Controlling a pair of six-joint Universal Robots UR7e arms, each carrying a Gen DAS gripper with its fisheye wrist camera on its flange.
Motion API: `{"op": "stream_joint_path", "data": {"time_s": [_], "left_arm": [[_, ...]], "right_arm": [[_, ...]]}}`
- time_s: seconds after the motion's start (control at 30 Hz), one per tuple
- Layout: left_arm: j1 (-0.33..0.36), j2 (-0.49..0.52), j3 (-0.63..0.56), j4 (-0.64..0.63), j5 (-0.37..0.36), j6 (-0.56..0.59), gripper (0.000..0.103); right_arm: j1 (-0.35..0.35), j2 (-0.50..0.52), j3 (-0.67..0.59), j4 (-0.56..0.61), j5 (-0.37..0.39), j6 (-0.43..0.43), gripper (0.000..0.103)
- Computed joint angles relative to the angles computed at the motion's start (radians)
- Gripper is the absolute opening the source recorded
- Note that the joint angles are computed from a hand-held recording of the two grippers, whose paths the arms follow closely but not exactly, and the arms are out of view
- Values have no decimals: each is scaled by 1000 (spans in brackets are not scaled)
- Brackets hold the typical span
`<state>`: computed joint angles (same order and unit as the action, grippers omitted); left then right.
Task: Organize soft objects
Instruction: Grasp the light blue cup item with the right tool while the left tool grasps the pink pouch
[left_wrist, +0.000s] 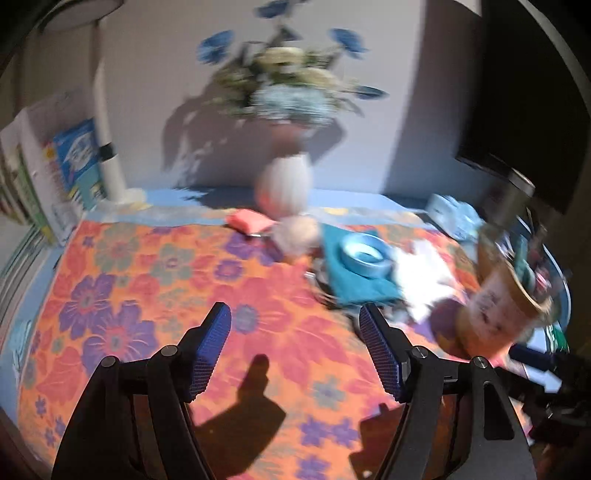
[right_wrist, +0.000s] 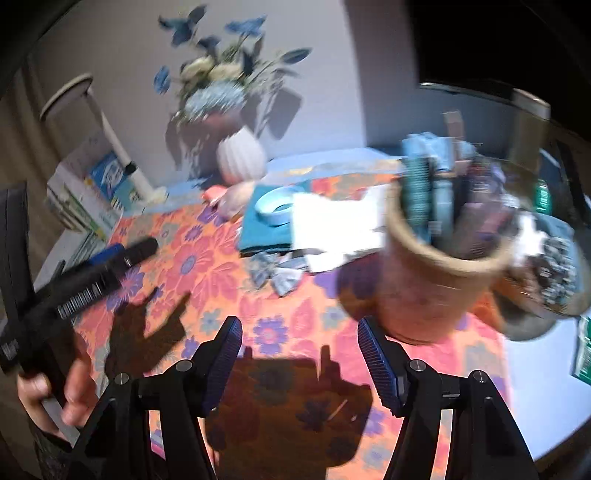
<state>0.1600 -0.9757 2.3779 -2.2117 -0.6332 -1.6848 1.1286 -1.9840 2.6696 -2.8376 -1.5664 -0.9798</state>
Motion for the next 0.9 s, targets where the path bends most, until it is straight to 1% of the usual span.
{"op": "stream_joint_path", "data": {"time_s": [0.1, 0.2, 0.27, 0.33, 0.4, 0.47, 0.5, 0.57, 0.6, 0.73, 0.83, 0.9], "left_arm": [[45, -40, 40, -37, 15, 13, 70], [111, -61, 68, -124, 30, 67, 70], [169, -79, 92, -235, 42, 140, 70], [228, -82, 93, -306, 57, 202, 70], [283, -67, 81, -369, 82, 266, 70], [348, -41, 72, -497, 91, 365, 70], [381, -25, 66, -573, 84, 416, 70], [441, 15, 53, -731, 66, 520, 70], [458, 31, 46, -769, 62, 540, 70], [546, 85, 0, -905, 23, 653, 70], [588, 117, -26, -985, -3, 722, 70], [619, 133, -45, -1023, -24, 765, 70]], "right_arm": [[56, 126, 3, -110, -24, 34, 63], [107, 258, -18, -199, -40, 89, 63], [138, 327, -39, -238, -48, 123, 62], [168, 400, -60, -288, -55, 154, 62], [190, 466, -85, -331, -47, 175, 62], [212, 523, -109, -368, -49, 188, 62], [220, 545, -124, -369, -52, 192, 62], [222, 580, -153, -350, -29, 204, 62], [227, 604, -163, -358, -29, 205, 62], [253, 702, -196, -453, -96, 211, 62], [271, 783, -227, -592, -173, 232, 62], [269, 805, -255, -591, -178, 243, 62]]}}
